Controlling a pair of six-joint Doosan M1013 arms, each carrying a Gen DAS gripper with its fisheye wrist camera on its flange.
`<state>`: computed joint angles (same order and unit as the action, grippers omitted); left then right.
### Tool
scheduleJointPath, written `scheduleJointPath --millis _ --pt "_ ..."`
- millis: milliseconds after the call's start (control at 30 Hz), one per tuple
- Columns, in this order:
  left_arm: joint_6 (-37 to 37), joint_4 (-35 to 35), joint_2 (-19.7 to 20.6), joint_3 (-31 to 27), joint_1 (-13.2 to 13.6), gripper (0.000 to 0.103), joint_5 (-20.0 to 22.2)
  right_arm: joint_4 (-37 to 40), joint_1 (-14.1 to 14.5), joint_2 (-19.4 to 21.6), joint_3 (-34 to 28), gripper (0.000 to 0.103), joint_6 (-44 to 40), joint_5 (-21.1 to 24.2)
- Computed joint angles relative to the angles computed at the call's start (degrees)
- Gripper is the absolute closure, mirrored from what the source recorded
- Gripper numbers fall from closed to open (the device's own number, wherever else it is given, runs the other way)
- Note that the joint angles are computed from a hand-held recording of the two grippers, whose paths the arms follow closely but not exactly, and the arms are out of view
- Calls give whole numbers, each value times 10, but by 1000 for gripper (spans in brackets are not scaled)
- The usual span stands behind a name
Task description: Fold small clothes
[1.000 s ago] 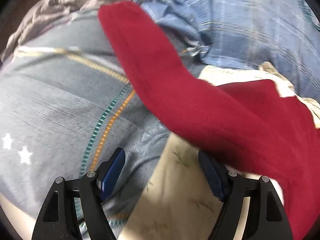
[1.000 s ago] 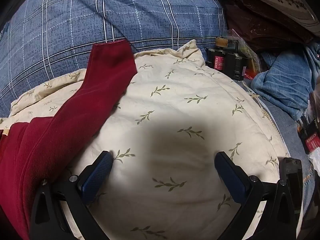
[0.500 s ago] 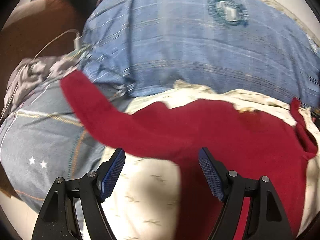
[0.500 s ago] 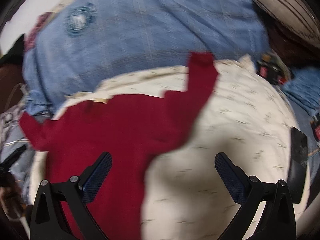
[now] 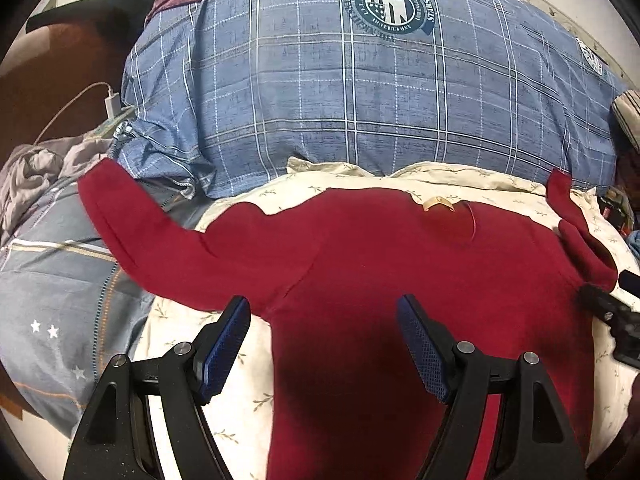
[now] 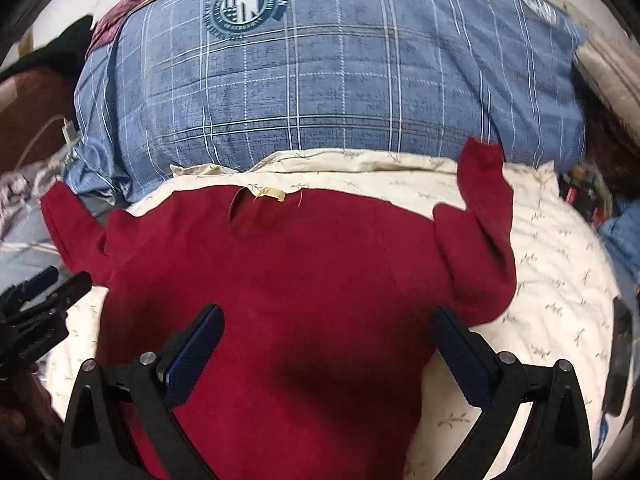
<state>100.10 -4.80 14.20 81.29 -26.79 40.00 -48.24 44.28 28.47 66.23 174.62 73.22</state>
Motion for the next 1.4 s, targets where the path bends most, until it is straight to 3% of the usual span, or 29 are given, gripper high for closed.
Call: scheduleJointPath --millis 167,567,800,1400 --pt "-14 4 10 -7 -3 27 9 1 0 23 -29 0 -35 25" --pt "-49 36 19 3 -7 27 -17 13 -5 40 -49 0 -41 17" --pt "-33 11 18 18 -2 27 -38 27 -11 49 -53 0 -17 16" --pt "-34 3 29 15 3 27 -37 53 -24 55 -45 0 -5 7"
